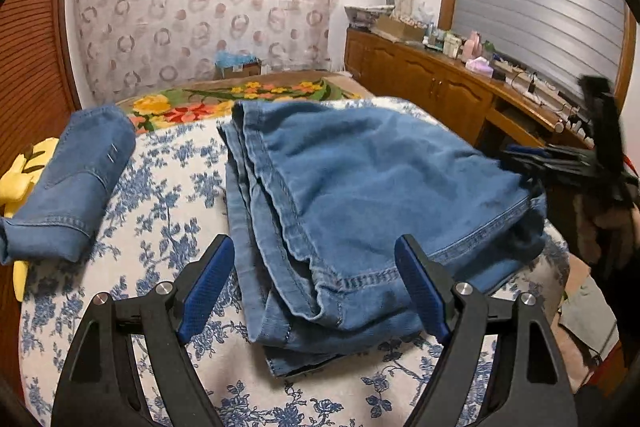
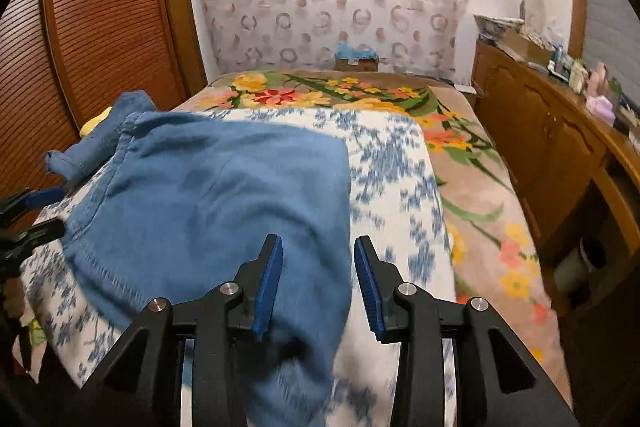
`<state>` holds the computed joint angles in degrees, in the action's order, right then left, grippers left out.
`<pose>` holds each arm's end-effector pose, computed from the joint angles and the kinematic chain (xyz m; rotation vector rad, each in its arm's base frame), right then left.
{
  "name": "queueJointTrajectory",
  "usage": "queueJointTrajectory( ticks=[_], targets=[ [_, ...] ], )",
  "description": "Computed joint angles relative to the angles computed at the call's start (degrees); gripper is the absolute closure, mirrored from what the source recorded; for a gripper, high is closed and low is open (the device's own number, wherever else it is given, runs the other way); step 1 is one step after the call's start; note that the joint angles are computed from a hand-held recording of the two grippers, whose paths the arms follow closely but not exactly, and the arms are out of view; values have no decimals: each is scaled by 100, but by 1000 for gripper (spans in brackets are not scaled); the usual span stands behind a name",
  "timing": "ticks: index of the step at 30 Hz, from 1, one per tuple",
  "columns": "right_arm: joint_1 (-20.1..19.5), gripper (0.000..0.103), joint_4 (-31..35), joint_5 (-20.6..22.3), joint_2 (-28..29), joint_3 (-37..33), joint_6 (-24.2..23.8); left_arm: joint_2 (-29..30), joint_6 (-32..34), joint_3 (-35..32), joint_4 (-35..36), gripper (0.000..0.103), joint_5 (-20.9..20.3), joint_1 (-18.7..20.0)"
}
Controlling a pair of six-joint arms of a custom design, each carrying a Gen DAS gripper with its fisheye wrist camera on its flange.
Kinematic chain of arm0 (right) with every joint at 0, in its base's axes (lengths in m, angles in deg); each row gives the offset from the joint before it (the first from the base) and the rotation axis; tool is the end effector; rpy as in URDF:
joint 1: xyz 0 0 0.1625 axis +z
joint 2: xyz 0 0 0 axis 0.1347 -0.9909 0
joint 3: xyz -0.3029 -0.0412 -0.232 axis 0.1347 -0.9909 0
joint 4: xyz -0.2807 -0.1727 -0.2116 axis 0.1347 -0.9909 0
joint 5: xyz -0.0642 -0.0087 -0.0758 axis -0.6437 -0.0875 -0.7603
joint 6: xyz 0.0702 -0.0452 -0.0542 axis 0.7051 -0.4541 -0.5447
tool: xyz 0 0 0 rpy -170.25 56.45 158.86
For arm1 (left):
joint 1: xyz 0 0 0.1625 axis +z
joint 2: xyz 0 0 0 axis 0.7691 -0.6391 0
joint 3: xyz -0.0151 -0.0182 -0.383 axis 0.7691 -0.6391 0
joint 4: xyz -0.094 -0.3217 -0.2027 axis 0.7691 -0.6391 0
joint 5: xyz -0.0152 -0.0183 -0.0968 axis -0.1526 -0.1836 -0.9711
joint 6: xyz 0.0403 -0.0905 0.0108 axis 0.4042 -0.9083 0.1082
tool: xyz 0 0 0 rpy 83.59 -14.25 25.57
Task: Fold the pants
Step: 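Lay the held jeans edge over the bundle and open the right tool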
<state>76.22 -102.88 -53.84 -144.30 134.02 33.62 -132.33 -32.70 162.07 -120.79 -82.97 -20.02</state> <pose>0.0607 -0.3574 0.4230 0.3575 -2.1637 1.1056 -0.3809 -0.4410 0.0550 1.1182 2.4436 -0.7396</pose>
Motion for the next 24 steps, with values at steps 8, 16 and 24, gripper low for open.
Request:
queueJointTrajectory(
  ticks=[8, 16, 24],
  targets=[
    [-76, 64, -151, -294, -127, 547, 449, 122, -227, -28, 181, 20, 91, 69],
    [-251, 59, 126, 136, -610, 592, 549, 203, -133, -98, 24, 20, -13, -85],
    [-654, 41, 134, 928, -767, 472, 317, 577, -59, -490, 293, 20, -71, -176]
  ],
)
